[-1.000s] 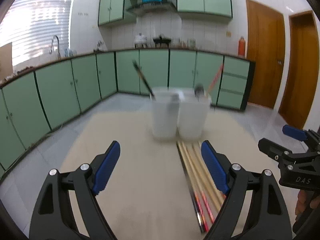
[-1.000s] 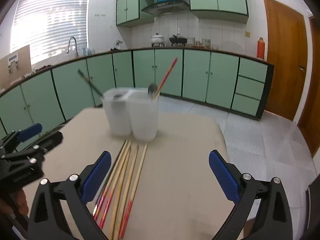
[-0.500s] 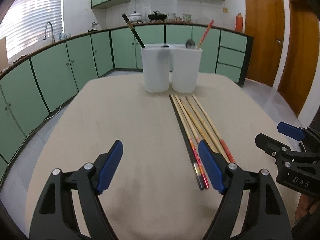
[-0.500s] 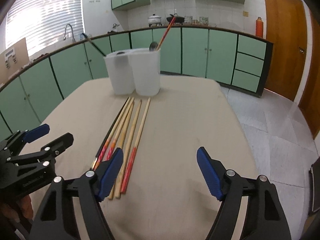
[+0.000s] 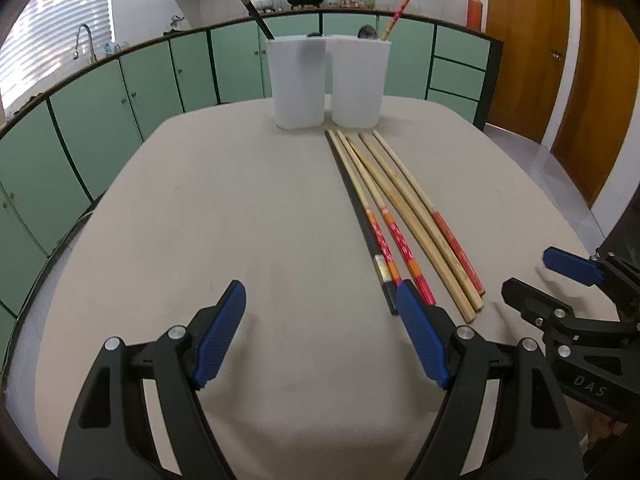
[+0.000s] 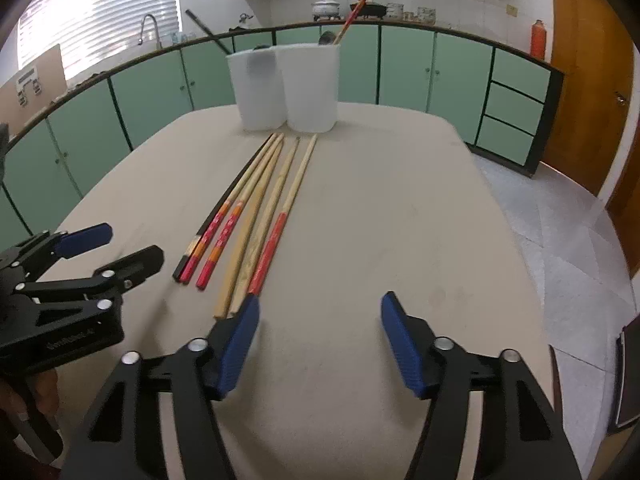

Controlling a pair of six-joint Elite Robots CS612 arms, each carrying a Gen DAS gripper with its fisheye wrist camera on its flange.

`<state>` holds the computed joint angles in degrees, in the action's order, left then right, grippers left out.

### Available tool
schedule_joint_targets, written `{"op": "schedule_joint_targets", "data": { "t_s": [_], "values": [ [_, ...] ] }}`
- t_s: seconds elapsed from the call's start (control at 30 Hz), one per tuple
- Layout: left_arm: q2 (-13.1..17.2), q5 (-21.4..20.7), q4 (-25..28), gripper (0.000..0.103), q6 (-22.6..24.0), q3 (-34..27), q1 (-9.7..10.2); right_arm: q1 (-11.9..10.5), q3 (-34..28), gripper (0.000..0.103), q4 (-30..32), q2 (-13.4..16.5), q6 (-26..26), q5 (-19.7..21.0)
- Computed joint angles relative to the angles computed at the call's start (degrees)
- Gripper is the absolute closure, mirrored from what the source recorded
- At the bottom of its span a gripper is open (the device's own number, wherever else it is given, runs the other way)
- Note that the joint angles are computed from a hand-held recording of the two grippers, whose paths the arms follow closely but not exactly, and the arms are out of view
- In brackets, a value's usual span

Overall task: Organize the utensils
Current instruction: 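Withdraw both grippers from the holder back toward the remaining chopsticks, then close the left gripper on the second black chopstick while the right grasps a red-patterned chopstick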

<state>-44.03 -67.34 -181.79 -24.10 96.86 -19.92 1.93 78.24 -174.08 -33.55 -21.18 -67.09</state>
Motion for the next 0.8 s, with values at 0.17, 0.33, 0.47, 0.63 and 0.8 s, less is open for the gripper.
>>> {"op": "schedule_joint_targets", "data": {
  "t_s": [0.17, 0.33, 0.47, 0.63, 0.8],
  "values": [
    [0.12, -1.41, 1.19, 0.027, -0.87, -0.18, 0.21, 0.37, 0.16, 0.05, 1.83, 0.07, -2.0, 0.36],
    [0.27, -2.2, 2.13, 0.027, -2.08, -0.49, 0.55, 0.84, -0.04, 0.053, 1.76, 0.15, -2.36, 0.36],
    [0.28, -2.48, 2.29, 0.027, -2.67, -0.44, 0.71, 1.36, -0.28, 0.054, 1.54, 0.32, -3.38, 0.27],
    [0.29, -3.23, 2.13, 0.027, -2.45, -0.53, 0.73, 1.32, -0.56, 0.064, 1.22, 0.57, -2.82, 0.35],
    [0.42, -4.09, 2.02, 0.027, -1.28, -0.84, 0.55, 0.92, -1.04, 0.082, 1.19, 0.83, -2.16, 0.34]
  ]
}}
